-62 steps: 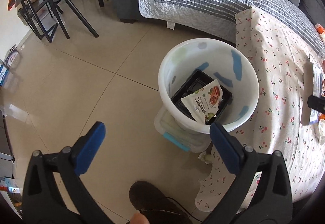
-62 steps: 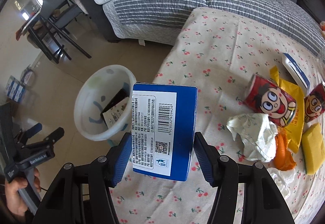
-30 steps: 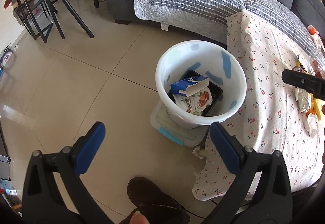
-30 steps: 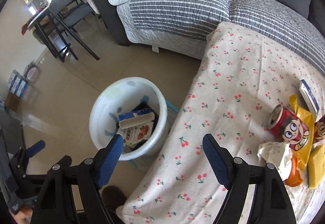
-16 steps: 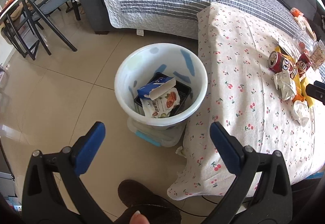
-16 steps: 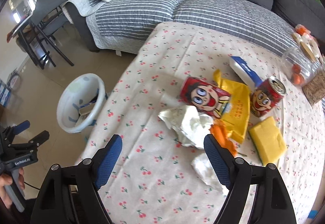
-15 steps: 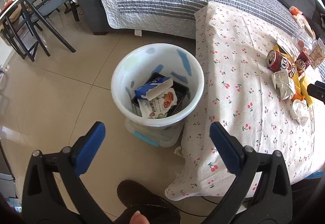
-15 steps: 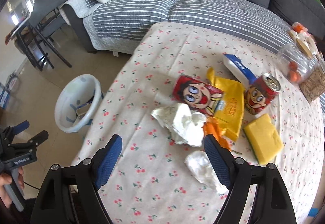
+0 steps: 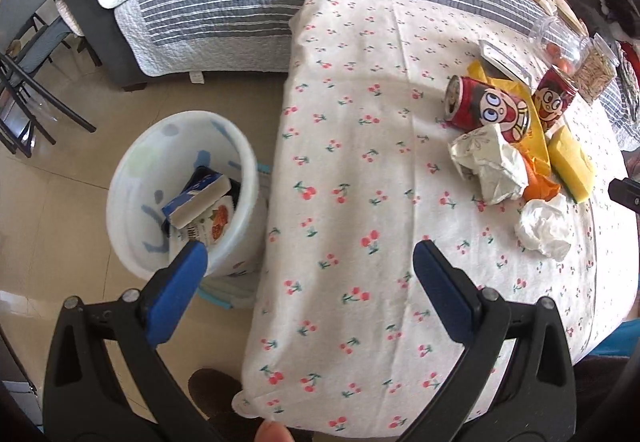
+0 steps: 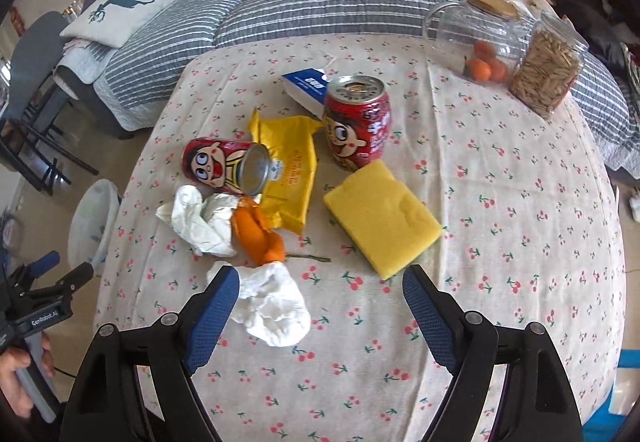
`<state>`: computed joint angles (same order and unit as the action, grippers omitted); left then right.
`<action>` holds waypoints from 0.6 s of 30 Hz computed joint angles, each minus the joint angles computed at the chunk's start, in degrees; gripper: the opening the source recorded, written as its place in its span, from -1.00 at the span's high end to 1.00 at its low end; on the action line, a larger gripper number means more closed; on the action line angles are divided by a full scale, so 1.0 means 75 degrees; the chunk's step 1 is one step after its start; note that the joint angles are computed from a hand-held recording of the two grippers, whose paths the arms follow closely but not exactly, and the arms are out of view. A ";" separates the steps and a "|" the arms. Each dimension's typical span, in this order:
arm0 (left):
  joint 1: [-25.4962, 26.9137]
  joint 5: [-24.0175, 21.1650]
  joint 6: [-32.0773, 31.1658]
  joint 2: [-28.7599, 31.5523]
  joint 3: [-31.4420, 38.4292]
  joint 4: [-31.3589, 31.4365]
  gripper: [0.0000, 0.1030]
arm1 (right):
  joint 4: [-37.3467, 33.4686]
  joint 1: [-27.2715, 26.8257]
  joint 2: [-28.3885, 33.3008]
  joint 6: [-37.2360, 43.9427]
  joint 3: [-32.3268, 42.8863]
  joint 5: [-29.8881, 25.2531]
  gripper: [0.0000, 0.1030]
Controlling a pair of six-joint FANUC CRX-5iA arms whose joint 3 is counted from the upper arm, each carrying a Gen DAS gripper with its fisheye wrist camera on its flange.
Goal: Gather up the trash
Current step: 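Move both tools back over the table toward the tissues and sponge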
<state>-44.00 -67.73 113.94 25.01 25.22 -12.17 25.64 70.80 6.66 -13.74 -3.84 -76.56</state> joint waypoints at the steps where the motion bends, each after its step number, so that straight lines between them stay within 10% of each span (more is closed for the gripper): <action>1: -0.0043 -0.0007 -0.0042 0.0160 0.0191 0.0104 -0.98 | -0.0033 0.0011 -0.0106 -0.0075 -0.0117 -0.0020 -0.65; 10: -0.0423 0.0264 -0.0454 0.1224 0.1484 0.0746 -0.96 | -0.0351 0.0176 -0.0884 -0.0538 -0.0985 -0.0195 -0.65; 18: -0.0418 0.0736 -0.0890 0.1781 0.1845 0.1648 -0.31 | -0.0456 0.0349 -0.1390 -0.1049 -0.1512 -0.0325 -0.65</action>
<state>-47.14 -62.21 107.27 38.36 39.06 0.19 22.22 73.41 -3.76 -21.61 -15.19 -79.00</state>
